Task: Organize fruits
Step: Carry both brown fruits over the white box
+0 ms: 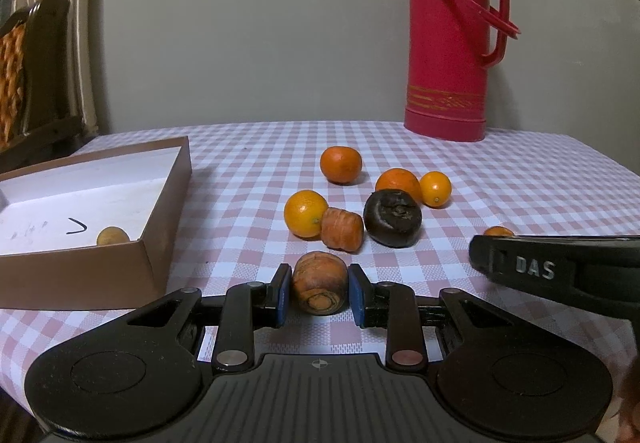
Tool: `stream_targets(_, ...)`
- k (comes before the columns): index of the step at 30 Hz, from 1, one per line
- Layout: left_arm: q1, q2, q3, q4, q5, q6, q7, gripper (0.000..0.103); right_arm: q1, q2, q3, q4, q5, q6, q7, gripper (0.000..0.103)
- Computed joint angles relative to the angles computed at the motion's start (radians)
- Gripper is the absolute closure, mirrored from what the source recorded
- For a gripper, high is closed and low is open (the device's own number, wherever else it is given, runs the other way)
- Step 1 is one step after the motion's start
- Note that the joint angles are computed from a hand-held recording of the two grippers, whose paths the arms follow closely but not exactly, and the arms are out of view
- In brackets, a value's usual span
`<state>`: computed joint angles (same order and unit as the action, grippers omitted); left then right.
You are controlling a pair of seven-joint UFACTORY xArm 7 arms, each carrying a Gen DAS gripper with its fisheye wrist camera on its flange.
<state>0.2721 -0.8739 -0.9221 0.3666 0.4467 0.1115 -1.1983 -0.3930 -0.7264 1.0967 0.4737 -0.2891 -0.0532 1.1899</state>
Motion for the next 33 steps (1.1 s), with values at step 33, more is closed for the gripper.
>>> stream_targets(33,-0.317,-0.17,0.31,-0.168,-0.023,0.127,0.158,0.073,0.193,0.02,-0.065,-0.017,0.06,-0.099,-0.102,0.079)
